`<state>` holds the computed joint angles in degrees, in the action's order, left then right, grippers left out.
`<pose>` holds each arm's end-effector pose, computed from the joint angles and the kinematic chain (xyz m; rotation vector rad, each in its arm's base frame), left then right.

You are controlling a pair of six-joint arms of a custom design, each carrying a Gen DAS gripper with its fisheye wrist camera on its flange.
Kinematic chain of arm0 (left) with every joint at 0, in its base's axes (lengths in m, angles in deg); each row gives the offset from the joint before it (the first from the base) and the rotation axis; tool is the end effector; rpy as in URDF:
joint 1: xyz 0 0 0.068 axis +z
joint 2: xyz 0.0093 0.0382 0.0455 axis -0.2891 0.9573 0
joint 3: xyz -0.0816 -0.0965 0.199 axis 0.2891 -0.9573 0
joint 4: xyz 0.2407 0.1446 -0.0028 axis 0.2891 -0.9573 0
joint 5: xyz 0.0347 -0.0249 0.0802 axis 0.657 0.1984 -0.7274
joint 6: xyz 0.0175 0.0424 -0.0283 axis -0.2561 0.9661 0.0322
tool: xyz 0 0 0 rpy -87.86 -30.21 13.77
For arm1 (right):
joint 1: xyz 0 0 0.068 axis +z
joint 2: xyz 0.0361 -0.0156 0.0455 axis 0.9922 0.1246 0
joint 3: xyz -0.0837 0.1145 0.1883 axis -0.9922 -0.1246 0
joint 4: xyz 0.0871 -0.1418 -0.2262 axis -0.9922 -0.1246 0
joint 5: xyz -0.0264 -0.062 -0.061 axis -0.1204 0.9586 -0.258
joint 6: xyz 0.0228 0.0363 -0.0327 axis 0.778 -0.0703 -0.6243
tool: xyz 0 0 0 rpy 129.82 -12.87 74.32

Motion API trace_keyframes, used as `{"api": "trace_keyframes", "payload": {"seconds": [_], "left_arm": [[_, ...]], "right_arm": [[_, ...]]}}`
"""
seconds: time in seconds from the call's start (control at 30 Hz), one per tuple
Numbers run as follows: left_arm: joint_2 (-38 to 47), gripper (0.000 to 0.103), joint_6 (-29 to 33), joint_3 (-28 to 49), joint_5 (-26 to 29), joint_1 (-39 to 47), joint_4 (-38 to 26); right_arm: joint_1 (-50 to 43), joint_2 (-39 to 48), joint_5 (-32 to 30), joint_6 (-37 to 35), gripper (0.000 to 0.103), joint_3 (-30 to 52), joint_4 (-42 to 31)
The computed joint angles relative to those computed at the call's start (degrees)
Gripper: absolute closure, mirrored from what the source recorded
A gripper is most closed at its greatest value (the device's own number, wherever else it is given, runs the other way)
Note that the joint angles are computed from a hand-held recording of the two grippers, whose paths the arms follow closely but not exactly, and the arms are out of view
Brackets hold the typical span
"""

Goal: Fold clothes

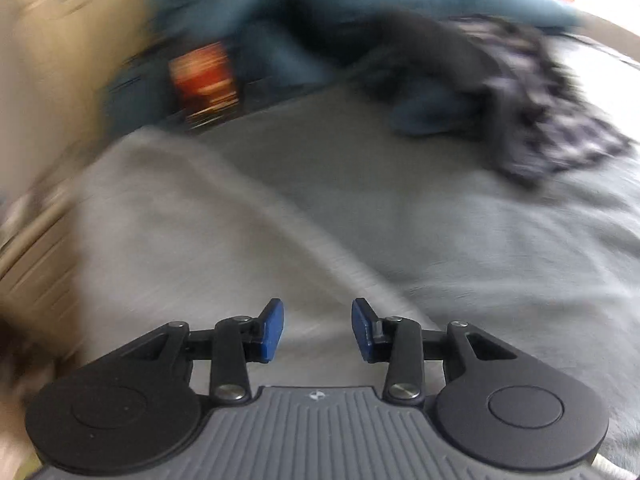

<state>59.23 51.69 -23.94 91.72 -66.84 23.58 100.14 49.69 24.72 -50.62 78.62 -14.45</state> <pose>0.1722 -0.2097 0.0051 0.4789 1.9130 -0.9630 0.3561 0.1266 0.1127 -0.8571 2.4379 0.5873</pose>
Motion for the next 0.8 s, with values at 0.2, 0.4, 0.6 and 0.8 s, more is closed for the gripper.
{"api": "trace_keyframes", "payload": {"seconds": [0.2,0.4,0.6,0.8], "left_arm": [[2.3,0.034,-0.2,0.8,0.1,0.1,2.2],[1.5,0.034,-0.2,-0.4,-0.3,-0.4,2.9],[1.8,0.032,0.1,-0.1,-0.6,-0.8,2.9],[2.1,0.032,0.5,0.0,-1.3,-1.4,3.2]], "right_arm": [[8.2,14.4,6.1,-5.2,0.063,13.2,-7.6],[7.6,15.6,6.7,6.4,0.061,17.7,3.1],[6.8,22.6,-0.1,-11.1,0.061,31.4,-22.4],[9.8,33.2,1.9,3.6,0.064,42.6,-7.9]]}}
